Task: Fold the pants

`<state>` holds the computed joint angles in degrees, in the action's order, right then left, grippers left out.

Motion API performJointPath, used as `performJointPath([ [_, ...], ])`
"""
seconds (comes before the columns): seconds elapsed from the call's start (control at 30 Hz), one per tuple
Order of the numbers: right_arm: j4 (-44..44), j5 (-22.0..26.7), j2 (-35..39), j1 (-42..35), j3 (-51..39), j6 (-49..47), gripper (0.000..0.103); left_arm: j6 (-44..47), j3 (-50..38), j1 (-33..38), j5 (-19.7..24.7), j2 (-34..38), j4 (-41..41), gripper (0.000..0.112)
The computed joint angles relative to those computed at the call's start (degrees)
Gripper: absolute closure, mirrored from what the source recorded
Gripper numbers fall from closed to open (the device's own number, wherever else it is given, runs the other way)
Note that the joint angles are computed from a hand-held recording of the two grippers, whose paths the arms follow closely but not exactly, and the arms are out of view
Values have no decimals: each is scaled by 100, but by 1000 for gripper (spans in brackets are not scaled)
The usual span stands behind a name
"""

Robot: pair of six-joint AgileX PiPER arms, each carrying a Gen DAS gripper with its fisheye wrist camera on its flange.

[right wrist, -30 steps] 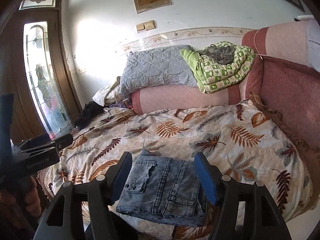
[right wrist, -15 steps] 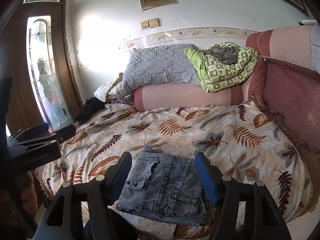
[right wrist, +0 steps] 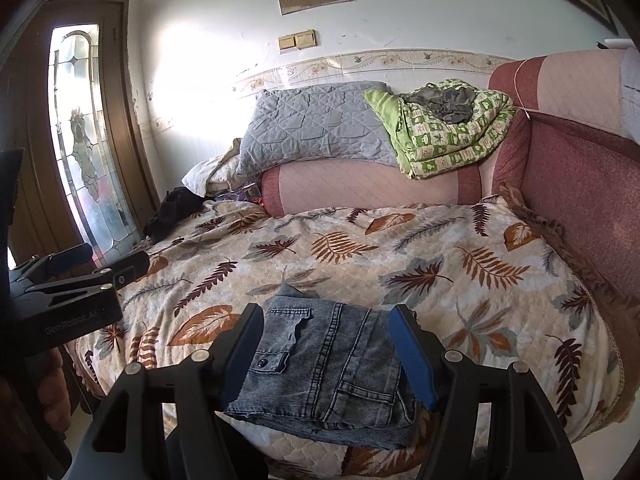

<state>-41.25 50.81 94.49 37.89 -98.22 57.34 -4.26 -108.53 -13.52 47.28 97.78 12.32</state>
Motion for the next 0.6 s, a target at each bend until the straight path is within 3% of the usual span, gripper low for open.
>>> performJointPath([
  [0.6,-48,75,157,110,-105,44,34,97,18,67,115,100,-28,20],
])
